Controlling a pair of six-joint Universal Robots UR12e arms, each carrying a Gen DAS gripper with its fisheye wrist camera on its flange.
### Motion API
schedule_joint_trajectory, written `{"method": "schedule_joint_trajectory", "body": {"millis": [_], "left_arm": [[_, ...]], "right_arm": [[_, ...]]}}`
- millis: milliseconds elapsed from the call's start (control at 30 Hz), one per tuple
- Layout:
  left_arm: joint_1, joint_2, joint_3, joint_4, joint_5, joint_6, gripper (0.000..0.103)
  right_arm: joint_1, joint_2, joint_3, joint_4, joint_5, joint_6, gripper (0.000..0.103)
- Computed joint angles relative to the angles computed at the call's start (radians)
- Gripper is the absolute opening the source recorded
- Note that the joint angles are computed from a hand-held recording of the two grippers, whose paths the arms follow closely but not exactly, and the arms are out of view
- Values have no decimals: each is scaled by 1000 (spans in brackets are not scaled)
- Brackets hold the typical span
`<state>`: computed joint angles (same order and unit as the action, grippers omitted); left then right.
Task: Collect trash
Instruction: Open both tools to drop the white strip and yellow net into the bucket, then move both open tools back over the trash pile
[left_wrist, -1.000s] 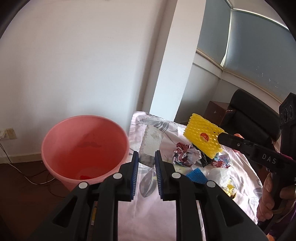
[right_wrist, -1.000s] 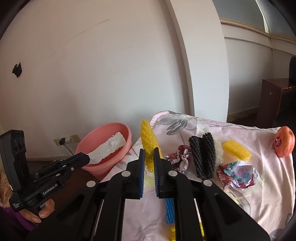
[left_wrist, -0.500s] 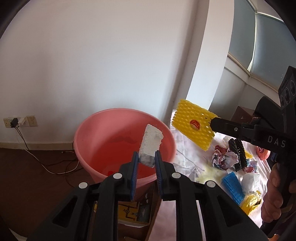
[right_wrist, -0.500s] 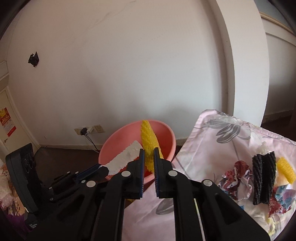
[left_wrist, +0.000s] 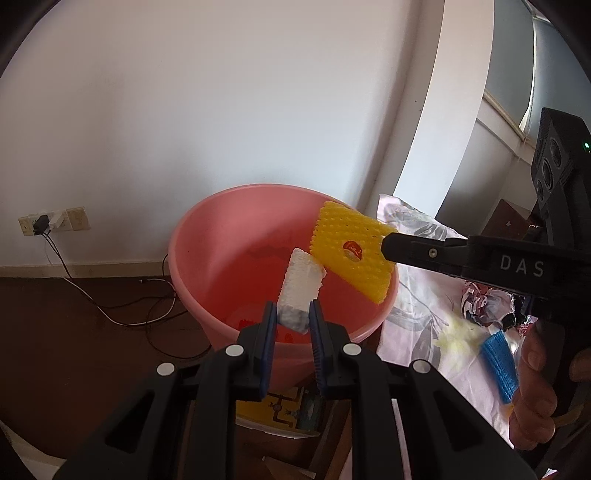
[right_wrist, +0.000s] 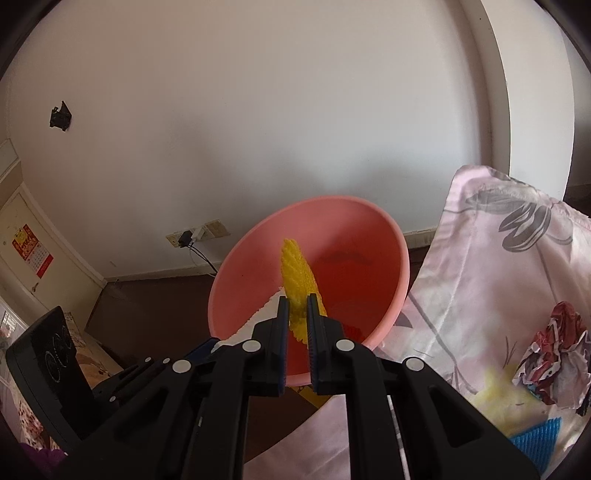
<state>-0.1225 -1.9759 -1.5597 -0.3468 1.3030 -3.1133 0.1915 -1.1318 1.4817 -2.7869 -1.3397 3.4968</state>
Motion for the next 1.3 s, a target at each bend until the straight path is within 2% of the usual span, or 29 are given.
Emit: {"method": "schedule_joint_trajectory", "body": {"millis": [167,267,333,433,500,567,933,1300], "left_arm": [[1,-3,1,-6,10,-14,18],[3,-3,1,-9,8,-19,26],[4,-1,-1,-6,5,-28,35],[7,2,-4,5,3,-34,35],[8,3,-5,10,1,-35,35],[9,5,-7,15,0,-35,35],[3,17,-14,39,-8,-24,35],[-15,32,-17,55,-32,10,36]], "right_arm": [[0,4,1,9,-15,0,10],[2,4,-2,23,-17,-1,10],[3,6,-7,35,-19,1,10],[3,6,-11,53,-16,5,12],[3,7,-12,50,-16,6,20],[6,4,-9,36,-23,7,32],[9,-21,21,2,-55,-17,33],[17,-88,102,-57,-133,-30,33]]}}
